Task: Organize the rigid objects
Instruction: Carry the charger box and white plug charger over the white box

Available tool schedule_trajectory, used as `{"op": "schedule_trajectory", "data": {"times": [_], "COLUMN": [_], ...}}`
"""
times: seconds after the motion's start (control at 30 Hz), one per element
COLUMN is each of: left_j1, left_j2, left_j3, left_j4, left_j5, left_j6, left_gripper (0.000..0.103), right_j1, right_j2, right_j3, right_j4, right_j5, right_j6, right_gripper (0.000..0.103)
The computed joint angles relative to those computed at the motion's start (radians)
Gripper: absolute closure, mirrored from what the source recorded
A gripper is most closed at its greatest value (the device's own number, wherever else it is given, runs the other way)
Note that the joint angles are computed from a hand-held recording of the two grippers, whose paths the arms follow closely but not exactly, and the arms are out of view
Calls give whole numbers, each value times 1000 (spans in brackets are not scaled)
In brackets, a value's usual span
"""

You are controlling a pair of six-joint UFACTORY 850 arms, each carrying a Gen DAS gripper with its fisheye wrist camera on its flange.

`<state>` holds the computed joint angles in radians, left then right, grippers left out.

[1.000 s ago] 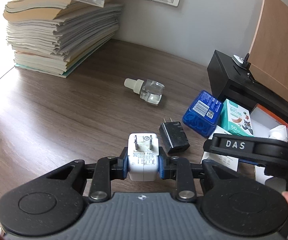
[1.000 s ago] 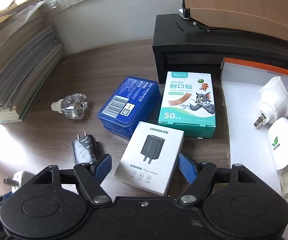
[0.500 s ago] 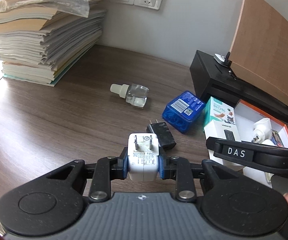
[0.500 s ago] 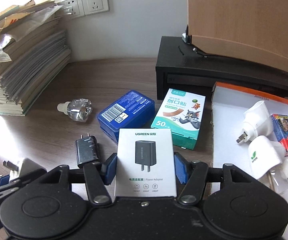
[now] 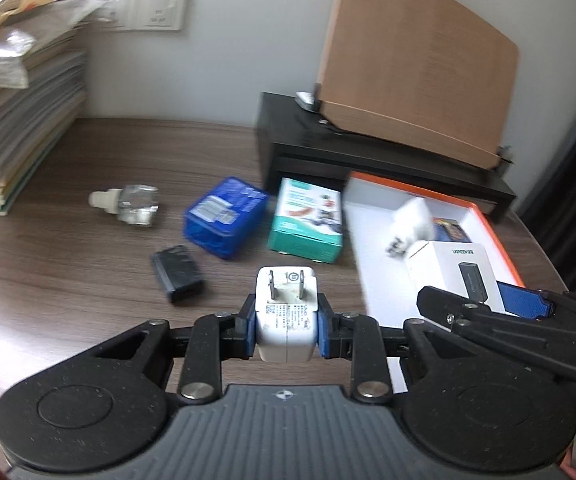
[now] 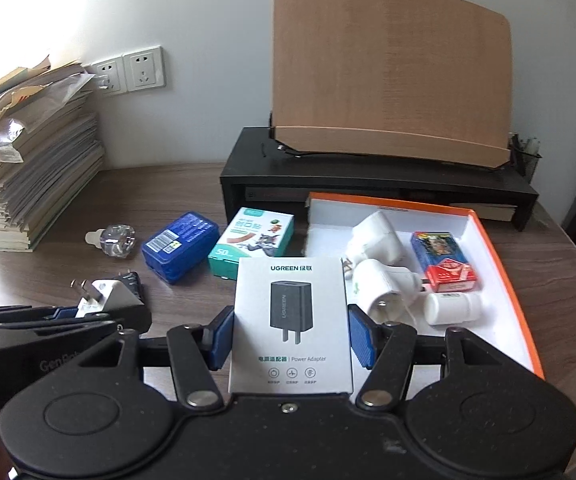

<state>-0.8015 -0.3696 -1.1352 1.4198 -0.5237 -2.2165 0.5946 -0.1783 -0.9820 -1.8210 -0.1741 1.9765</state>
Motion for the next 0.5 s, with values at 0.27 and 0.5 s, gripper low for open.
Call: {"op": "schedule_trajectory", "data": {"times": [0.27,0.5], "left_j1": [-37,-60], "left_j2": [-68,-97], "left_j3": [-84,-117], "left_j4": [65,91], "left_j5": [86,131], "left_j6": [46,49], "left_gripper": [74,74], "right_j1": [-51,-72], "right_j2": [114,192], "right_j3": [112,189], "right_j4": [66,165], "right_j5": [-81,-139], "right_j6": [-18,-80], "right_gripper": [32,32]}}
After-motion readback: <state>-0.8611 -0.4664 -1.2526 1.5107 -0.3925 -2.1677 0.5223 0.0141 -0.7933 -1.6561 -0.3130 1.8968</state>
